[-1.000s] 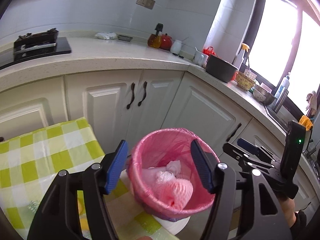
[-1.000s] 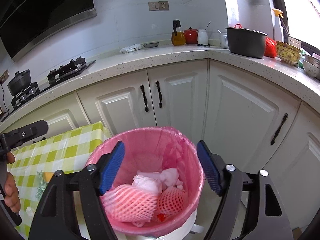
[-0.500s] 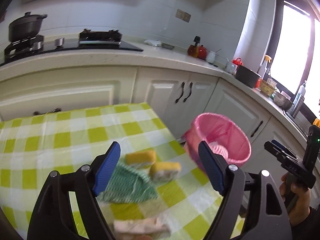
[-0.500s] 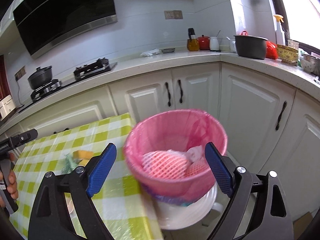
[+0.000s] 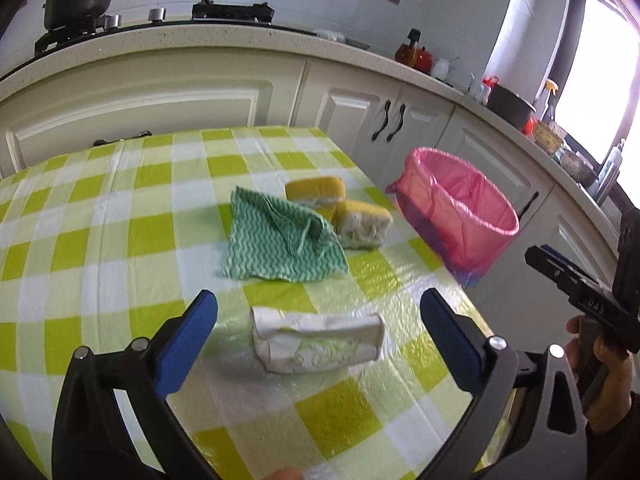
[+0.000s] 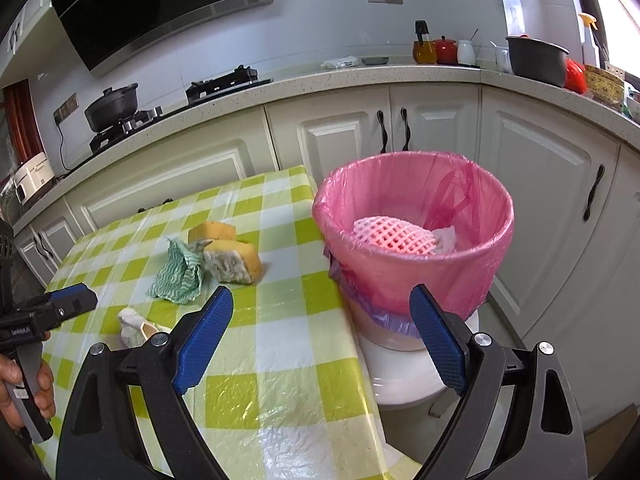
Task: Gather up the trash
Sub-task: 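Grasp the white tissue packet with green print using the left gripper, then grasp the yellow sponge piece with the right gripper while the left gripper holds the packet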
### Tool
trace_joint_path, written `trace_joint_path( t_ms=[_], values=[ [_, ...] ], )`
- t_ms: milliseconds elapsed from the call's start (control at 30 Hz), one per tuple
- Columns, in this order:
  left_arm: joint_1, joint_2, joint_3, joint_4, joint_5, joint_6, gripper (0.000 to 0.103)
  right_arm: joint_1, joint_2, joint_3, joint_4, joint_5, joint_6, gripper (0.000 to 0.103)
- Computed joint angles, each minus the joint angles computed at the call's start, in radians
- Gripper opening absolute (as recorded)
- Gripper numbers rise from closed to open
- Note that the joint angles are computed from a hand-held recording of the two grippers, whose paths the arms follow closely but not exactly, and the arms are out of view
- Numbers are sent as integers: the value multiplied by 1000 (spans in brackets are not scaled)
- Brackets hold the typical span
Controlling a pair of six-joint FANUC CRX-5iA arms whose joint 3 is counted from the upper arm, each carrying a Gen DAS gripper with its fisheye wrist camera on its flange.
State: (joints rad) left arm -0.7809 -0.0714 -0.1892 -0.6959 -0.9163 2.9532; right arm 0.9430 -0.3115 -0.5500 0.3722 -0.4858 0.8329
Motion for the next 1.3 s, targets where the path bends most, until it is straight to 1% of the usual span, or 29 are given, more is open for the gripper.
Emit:
trace_joint_path(
  t_ms=[233,433,500,767,833,867,967,1067,1300],
  values=[
    [23,52,4,66,29,-42,98,19,-1,-2,-15,-22,15,85],
    [52,94,10,118,44,-88,98,15,16,20,-72,-33,66,85],
    [63,104,11,133,44,-99,98,15,24,33,-102,-36,96,85],
    [115,117,-10,196,96,-135,98,28,60,70,-152,-40,154,85],
    [119,126,-2,203,85,-149,97,32,69,79,-155,-38,162,85],
    [123,129,-2,211,83,-161,93,34,77,87,-159,-37,168,85],
    [141,115,-23,235,114,-185,91,39,98,105,-162,-37,183,85],
    [147,104,-36,236,120,-191,91,41,135,141,-190,-43,223,85],
    [168,55,-82,222,136,-152,91,50,253,259,-265,-87,302,85]
  ],
)
